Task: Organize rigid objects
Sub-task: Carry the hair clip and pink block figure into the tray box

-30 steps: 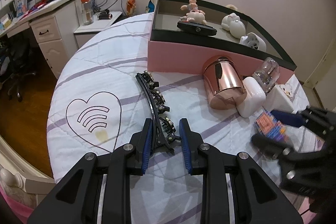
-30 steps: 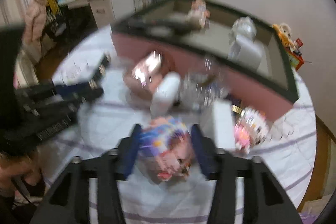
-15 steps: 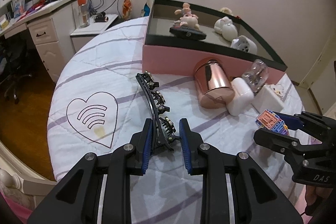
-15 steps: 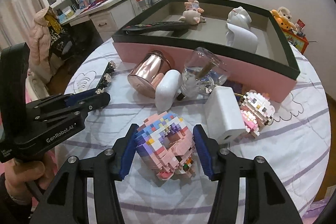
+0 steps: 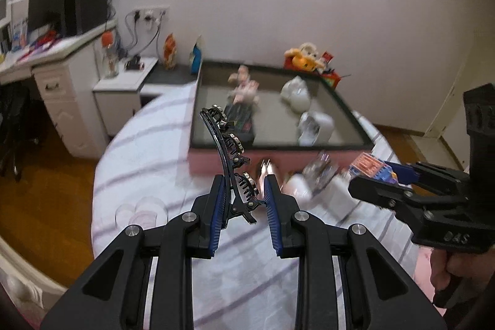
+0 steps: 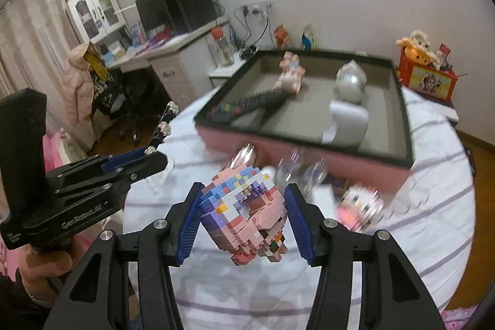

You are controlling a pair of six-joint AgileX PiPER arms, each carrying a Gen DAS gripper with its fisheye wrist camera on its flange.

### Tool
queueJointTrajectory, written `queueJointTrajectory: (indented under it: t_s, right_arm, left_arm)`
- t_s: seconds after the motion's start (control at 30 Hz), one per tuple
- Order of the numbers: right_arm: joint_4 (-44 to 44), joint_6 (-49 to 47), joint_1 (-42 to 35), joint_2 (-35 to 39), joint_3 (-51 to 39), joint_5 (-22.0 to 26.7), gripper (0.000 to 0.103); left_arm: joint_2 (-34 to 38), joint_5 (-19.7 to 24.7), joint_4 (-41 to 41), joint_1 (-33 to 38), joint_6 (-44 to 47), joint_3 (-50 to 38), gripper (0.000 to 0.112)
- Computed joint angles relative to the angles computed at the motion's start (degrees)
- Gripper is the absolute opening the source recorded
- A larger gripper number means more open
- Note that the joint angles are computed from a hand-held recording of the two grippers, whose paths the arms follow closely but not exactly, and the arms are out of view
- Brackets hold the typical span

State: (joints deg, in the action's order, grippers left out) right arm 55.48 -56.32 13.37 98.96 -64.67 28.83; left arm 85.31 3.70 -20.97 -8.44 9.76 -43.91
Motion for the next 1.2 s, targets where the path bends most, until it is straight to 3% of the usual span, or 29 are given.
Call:
queueJointTrajectory:
  t_s: [0.07,0.2,0.67,0.83,1.07,1.13,1.2]
  right_arm:
    - [-1.75,1.99,-0.87,0.57,-2.66,0.44,0.054]
    - [-4.89,6.63,-3.11,3.46,-9.60,2.47,0.054]
    - [-17.57,28.29,-7.51,27.50,-45.36,15.40,0.054]
    - [-21.31,34.77,-7.58,35.35,-57.02,20.48,0.054]
    - [-26.25,40.89,-6.95,40.80,-65.19,24.08,0.055]
    - [-27.54,42.80,-6.81,41.85,-66.74,24.33,0.055]
    - [-29.09,44.52,-6.56,42.46,-67.55,24.65,0.058]
  left_arm:
    - [1.14,1.90,0.75,-0.08,-0.27,-3.46,0.026]
    - [5.38,4.96,-10.39,-0.04,12.19,-11.06,0.026]
    - [30.00,18.34,-2.66,-1.61,4.70,-42.07,0.026]
    - [35.10,21.49,-1.45,-2.20,3.48,-48.22,0.026]
    - [39.68,25.03,1.23,-2.08,1.11,-53.40,0.026]
    - [40.09,25.30,3.34,-2.14,-0.98,-53.81,0.030]
    - [40.21,25.79,5.29,-2.28,-2.42,-54.19,0.059]
